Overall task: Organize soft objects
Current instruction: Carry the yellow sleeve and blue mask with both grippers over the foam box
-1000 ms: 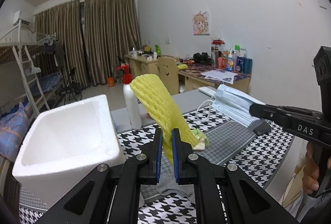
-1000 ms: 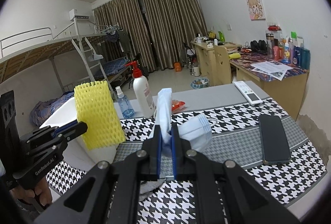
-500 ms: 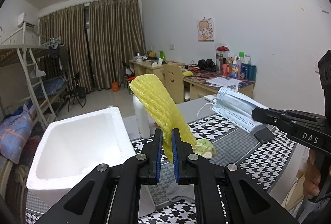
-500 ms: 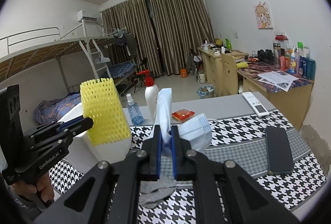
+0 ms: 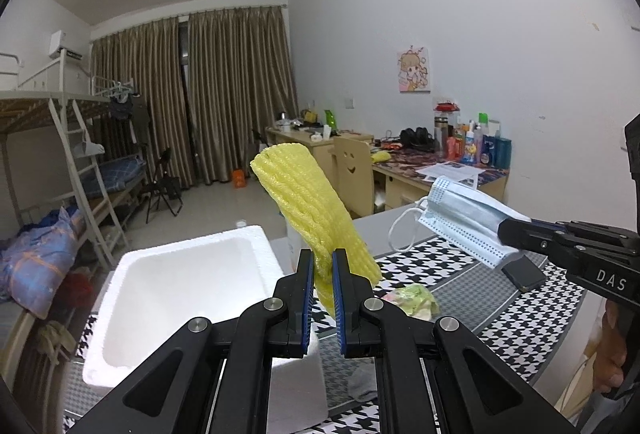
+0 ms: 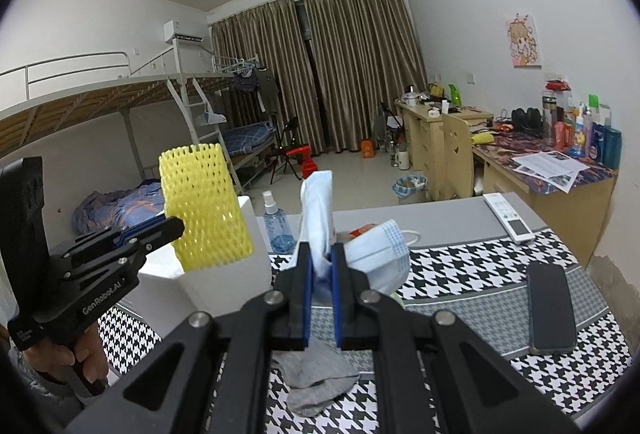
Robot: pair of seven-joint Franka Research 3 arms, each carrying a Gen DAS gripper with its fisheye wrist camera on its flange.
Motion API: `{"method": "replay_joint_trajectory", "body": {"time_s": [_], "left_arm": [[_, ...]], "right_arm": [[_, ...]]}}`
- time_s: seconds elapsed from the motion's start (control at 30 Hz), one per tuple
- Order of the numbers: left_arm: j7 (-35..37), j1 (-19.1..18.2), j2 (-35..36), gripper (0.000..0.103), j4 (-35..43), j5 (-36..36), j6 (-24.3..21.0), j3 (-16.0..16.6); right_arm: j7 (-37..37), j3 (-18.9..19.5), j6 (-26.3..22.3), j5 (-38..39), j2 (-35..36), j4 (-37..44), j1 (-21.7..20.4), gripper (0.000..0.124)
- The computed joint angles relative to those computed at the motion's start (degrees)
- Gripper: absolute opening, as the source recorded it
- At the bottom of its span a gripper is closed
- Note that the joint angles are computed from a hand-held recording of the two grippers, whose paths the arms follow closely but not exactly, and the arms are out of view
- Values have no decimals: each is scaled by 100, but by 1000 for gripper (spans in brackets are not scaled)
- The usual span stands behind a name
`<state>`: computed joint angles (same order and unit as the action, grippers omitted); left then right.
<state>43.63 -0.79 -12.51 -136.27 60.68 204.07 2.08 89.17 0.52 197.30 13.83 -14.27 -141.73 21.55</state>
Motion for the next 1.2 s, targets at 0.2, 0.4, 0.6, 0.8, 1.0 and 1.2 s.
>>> {"method": "replay_joint_trajectory", "body": {"time_s": [0.2,0.4,0.6,0.8,1.0,1.2], "left_arm": [[301,93,-36,10,-69,-396,10,-51],[685,180,-66,10,-123,-940,31,-102],[959,180,-81,10,-165,-1289,14,-81],[1310,245,-111,10,-242,-1737,-27,-165],[1719,311,-155,10,-337,-2281,-56,-265],[2090,410,-209,10,-422,-2806,-83,-408]], "right_arm": [[70,-119,5,-158,57,91,157,11],[229,-319,17,-437,161,220,371,11],[566,-630,53,-906,277,354,647,11],[1021,-923,52,-1496,397,505,890,11],[1793,-1373,77,-2439,537,682,1176,11],[2577,-1569,111,-3343,680,880,1212,11]]}}
